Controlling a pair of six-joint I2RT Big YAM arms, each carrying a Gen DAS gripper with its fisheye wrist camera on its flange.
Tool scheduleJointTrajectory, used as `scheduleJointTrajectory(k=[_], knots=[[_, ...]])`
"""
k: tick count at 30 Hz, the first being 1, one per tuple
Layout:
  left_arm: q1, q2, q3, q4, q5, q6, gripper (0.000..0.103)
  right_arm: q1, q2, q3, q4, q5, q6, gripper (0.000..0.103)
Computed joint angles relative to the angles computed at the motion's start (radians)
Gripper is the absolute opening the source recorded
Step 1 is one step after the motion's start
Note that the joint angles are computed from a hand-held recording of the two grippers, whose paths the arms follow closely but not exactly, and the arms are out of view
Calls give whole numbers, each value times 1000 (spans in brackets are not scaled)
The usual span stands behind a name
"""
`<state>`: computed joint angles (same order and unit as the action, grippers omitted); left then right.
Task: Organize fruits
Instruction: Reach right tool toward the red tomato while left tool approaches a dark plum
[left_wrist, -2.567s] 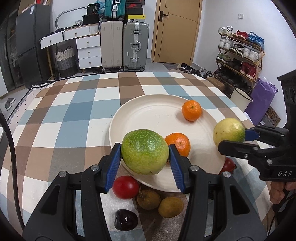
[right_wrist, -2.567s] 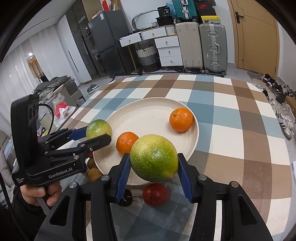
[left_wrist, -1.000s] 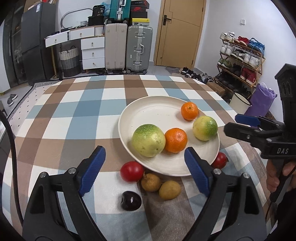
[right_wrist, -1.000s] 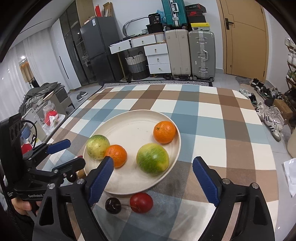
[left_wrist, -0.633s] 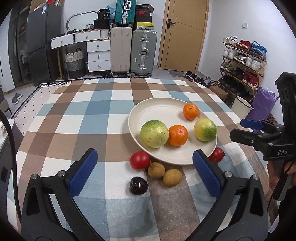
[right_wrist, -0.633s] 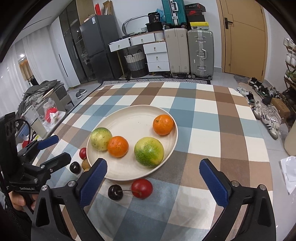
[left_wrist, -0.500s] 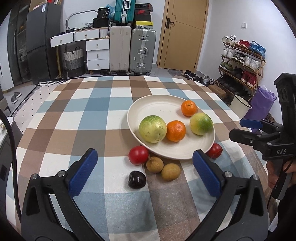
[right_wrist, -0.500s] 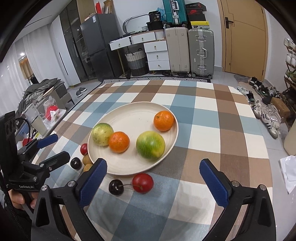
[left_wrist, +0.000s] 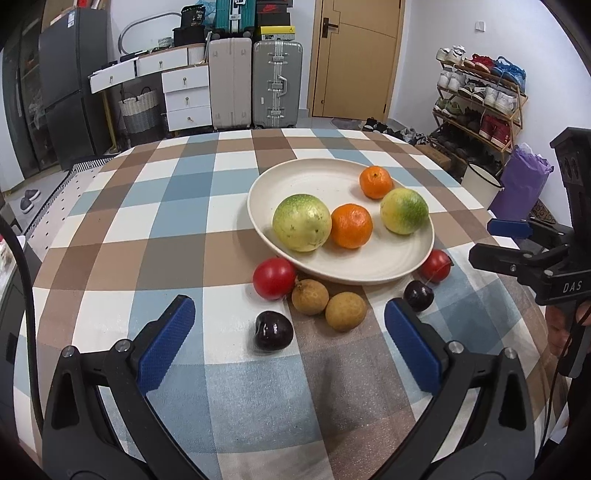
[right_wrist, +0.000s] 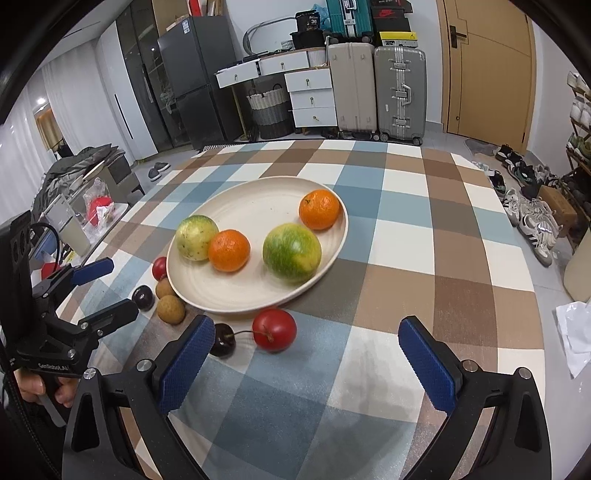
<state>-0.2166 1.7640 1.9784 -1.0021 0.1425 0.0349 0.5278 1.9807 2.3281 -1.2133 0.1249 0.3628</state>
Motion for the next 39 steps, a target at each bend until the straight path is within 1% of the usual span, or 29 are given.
scheduleJointTrajectory(k=[9, 14, 22, 25, 29, 32, 33, 35, 39], knots=[[24, 10, 0, -25, 2, 14, 102, -3, -12, -49, 0, -16, -16, 101], [31, 29, 17, -49, -8, 9, 102, -2, 3, -46, -10, -27, -28, 97], [37, 63, 48, -90, -5, -4, 102, -2, 41, -7, -38, -42, -47, 86], [37, 69, 54, -96, -1, -4, 100, -2, 50, 1, -41, -46, -53, 82], [36, 77, 66, -111, -1, -4, 93, -1, 57, 9, -41, -41, -62, 81], [35, 85, 77, -122, 1, -4, 85, 0, 61, 15, -41, -40, -68, 77], [35, 85, 77, -124, 2, -3, 81, 0, 63, 20, -44, -39, -70, 76], [34, 86, 79, -127, 4, -1, 77, 2, 68, 29, -50, -34, -76, 74], [33, 89, 83, -130, 11, 6, 65, 13, 91, 68, -77, -11, -103, 69]])
